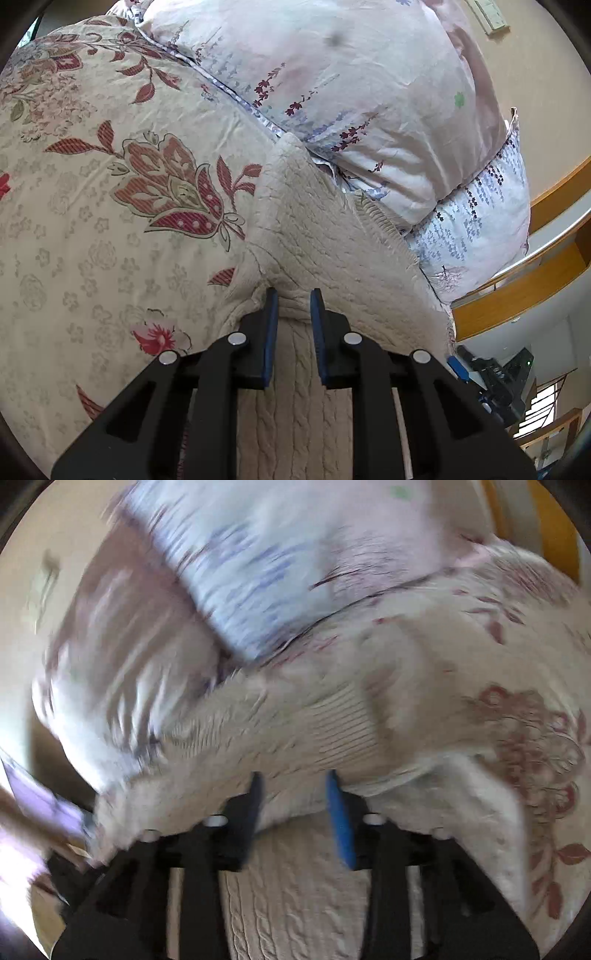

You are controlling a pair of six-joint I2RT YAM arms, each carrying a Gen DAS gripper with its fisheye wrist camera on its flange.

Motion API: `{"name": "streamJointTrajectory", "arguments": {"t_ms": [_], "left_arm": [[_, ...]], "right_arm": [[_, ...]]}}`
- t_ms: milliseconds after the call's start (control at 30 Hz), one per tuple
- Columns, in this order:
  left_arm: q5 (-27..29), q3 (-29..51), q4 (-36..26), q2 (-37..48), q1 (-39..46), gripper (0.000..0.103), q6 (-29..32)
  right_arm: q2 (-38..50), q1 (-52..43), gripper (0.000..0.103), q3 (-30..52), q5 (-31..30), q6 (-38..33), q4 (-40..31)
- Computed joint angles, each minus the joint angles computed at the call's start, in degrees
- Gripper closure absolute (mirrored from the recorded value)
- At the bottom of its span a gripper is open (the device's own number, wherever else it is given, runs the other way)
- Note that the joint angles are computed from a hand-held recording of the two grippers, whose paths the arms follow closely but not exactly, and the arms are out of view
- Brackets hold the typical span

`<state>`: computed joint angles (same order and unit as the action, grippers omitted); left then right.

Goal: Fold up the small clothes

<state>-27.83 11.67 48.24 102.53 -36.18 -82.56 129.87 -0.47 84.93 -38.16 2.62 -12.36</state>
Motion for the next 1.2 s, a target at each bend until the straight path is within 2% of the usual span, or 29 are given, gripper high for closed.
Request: {"name": "streamJointTrajectory", "arguments": {"t_ms": [67,200,267,400,433,467,500,533,567,600,700,767,800,867,900,933,1033,1067,1167,1200], "left_arm": [[0.1,-0.1,0.3,0.1,0.0,0.084,-0.1],[-0.1,0.2,-0.6,-0.1,0.0,0.084,-0.1],[-0.1,0.3,-0.7,-0.2,0.0,0.084,-0.3],[0.5,0.1,0.0,0.0,0.3,0.083,-0.1],[0.6,0.1,0.1,0.0,0.4,0.083,0.0],[0.6,0.1,0.0,0.0,0.4,0.083,-0.1],[0.7,0.1,0.2,0.1,0.4,0.083,0.1],[0.8,-0.1,0.9,0.3,0.5,0.081,0.2],[0.9,-0.3,1.8,0.6,0.6,0.08,0.4],[1.0,-0.3,2.1,0.8,0.7,0.08,0.4],[1.0,-0.1,2.5,1.1,0.6,0.077,0.4],[0.7,0.2,2.3,1.4,0.5,0.076,0.5],[0.6,0.4,2.2,1.5,0.4,0.075,0.5],[0.3,1.1,1.5,1.6,0.2,0.074,0.8],[0.2,1.4,0.9,1.5,0.1,0.072,1.0],[0.1,1.7,0.3,1.2,0.0,0.07,1.2],[0.8,1.9,-1.2,-0.2,-0.3,0.062,2.0],[1.0,2.3,-3.5,-1.6,-0.9,0.061,2.1],[-0.5,1.8,-6.8,-4.7,-3.7,0.055,2.1],[-1.7,1.2,-8.0,-6.2,-5.4,0.055,2.0]], "right_arm": [[1.3,-0.9,0.05,3.5,0.2,0.9,-1.5],[7.8,0.0,0.05,13.7,2.9,-0.9,-11.2],[9.6,1.1,0.051,15.2,4.4,-0.9,-11.7],[10.7,2.6,0.06,15.6,6.3,-3.4,-12.4],[10.5,2.8,0.064,15.3,6.8,-3.8,-12.2],[11.0,2.8,0.081,15.9,6.0,-4.0,-12.5],[11.4,2.6,0.088,16.8,4.7,-4.3,-13.6],[11.4,2.7,0.09,17.3,3.5,-4.7,-13.9],[10.1,2.7,0.091,15.5,2.8,-4.9,-11.8],[7.1,2.8,0.091,11.3,1.4,-4.9,-6.3],[-1.4,1.8,0.092,-1.8,-4.9,-1.0,13.8],[-2.5,2.3,0.092,-3.7,-2.6,-0.8,17.4],[-1.0,3.5,0.092,-1.3,2.9,-3.4,13.9],[4.6,4.7,0.092,6.8,9.5,-4.9,3.9],[8.5,4.9,0.092,12.1,11.0,-4.5,-2.2],[10.3,4.8,0.092,14.5,11.7,-4.3,-5.0],[9.9,4.5,0.088,14.0,12.1,-4.8,-5.6],[9.4,4.2,0.081,14.2,11.8,-5.1,-6.7],[6.9,0.6,0.05,13.2,4.5,-8.5,-10.1],[6.3,-0.6,0.045,13.2,2.3,-10.3,-11.7]]}}
